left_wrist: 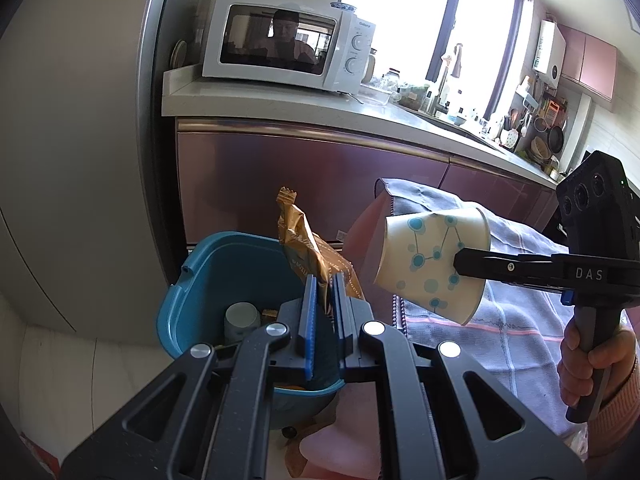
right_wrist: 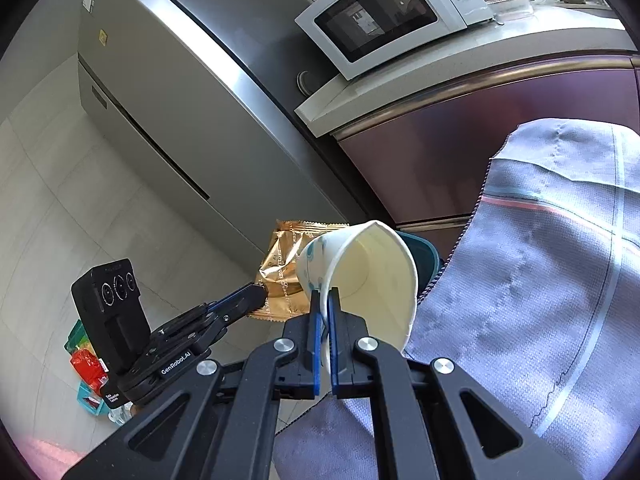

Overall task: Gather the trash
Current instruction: 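Carry the gold wrapper and white paper cup over the teal bin, then open both grippers to drop the wrapper and cup into the bin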

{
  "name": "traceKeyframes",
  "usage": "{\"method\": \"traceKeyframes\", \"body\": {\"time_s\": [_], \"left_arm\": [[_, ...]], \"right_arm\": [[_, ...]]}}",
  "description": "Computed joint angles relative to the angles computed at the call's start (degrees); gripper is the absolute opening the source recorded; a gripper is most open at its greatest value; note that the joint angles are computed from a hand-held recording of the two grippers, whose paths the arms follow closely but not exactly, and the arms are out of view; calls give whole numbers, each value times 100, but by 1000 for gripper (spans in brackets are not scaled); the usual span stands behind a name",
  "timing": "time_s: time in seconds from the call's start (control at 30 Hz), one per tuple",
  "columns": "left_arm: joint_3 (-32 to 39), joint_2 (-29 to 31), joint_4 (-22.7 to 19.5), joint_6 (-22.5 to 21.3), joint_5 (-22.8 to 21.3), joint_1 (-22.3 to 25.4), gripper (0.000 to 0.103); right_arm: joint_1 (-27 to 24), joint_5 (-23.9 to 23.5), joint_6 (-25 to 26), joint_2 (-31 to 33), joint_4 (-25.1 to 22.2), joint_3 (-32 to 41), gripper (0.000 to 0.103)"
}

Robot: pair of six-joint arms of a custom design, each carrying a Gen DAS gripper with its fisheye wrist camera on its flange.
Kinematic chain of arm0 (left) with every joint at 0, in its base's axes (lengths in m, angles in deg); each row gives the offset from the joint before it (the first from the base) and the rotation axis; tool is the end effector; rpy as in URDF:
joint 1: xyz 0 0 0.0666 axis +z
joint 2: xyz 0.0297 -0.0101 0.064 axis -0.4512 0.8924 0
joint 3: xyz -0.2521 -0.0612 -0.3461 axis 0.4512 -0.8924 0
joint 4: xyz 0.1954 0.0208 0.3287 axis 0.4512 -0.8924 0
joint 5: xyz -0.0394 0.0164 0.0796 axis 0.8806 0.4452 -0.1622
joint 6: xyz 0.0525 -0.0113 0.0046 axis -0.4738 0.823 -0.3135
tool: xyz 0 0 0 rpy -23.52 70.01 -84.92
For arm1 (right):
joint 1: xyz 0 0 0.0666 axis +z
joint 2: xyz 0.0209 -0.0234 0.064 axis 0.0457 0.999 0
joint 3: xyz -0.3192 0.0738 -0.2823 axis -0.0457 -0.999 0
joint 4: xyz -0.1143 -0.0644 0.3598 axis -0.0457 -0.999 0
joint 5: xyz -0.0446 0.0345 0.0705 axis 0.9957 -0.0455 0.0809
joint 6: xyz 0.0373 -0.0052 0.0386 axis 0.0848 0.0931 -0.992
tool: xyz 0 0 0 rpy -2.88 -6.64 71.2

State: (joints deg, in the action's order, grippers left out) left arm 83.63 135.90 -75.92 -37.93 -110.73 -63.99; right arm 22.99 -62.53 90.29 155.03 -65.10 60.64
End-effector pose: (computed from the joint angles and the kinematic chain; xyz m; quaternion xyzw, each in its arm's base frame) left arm 0.3348 -0.2262 0.5357 -0.2227 0.8579 -0.0104 0.4629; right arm 0.5538 0.2370 0.5212 -0.3723 0.7798 0.4711 0.1770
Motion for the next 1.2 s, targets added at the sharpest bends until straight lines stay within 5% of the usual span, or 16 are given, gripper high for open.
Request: {"method": "traceKeyframes", "body": {"time_s": [0.93, 1.13, 1.2], "left_arm": [[-334, 85, -83, 280, 464, 531, 8], [-356, 281, -162, 231, 701, 743, 12], [-386, 332, -158, 259, 822, 786, 17]], "right_arm": [[765, 1048, -421, 704, -48, 763, 3], [913, 1303, -517, 982, -325, 1029, 22], [919, 1344, -512, 991, -336, 995, 22]]}}
